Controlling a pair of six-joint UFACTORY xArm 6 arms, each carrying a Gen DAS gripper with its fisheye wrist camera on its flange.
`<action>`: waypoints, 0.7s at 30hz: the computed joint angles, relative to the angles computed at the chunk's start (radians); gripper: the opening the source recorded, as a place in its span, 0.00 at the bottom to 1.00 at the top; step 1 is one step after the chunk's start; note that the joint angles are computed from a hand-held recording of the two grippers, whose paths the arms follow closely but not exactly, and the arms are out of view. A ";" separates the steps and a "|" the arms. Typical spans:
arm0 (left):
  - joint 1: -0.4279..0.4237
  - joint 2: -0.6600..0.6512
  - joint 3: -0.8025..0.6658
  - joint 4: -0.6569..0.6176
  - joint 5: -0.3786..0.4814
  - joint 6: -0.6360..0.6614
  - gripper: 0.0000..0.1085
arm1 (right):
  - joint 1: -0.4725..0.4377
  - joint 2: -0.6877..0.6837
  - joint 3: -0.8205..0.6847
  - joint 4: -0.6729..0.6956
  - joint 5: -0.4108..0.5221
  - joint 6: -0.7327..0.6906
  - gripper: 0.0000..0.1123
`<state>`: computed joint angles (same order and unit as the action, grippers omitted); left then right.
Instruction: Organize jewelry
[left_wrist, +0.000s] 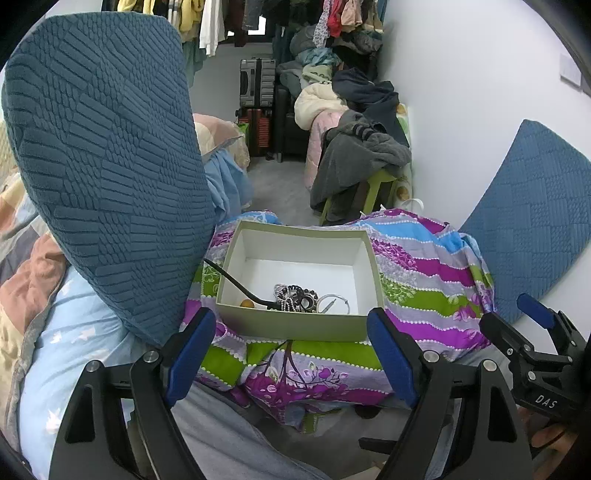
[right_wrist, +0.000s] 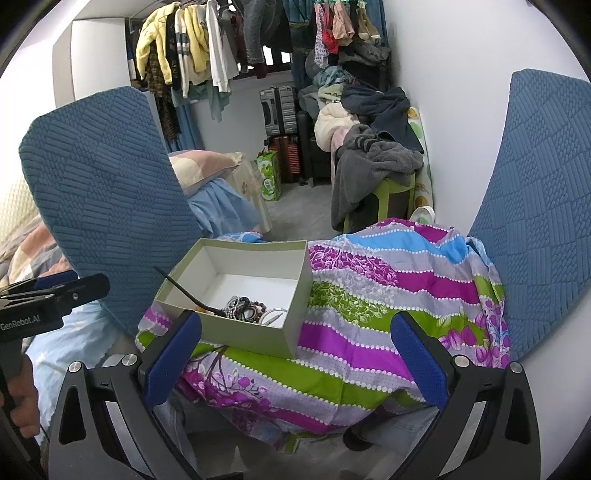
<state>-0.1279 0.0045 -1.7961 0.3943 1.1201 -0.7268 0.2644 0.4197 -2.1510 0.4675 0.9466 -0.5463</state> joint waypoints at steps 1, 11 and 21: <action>0.001 -0.002 0.002 -0.001 -0.004 -0.001 0.78 | 0.000 -0.003 0.003 0.001 -0.003 -0.003 0.92; 0.004 0.010 -0.011 -0.008 0.019 0.005 0.78 | 0.004 -0.007 0.011 -0.009 -0.007 -0.006 0.92; 0.004 0.006 -0.003 -0.003 0.014 0.010 0.78 | 0.002 0.015 -0.023 -0.015 0.008 0.002 0.92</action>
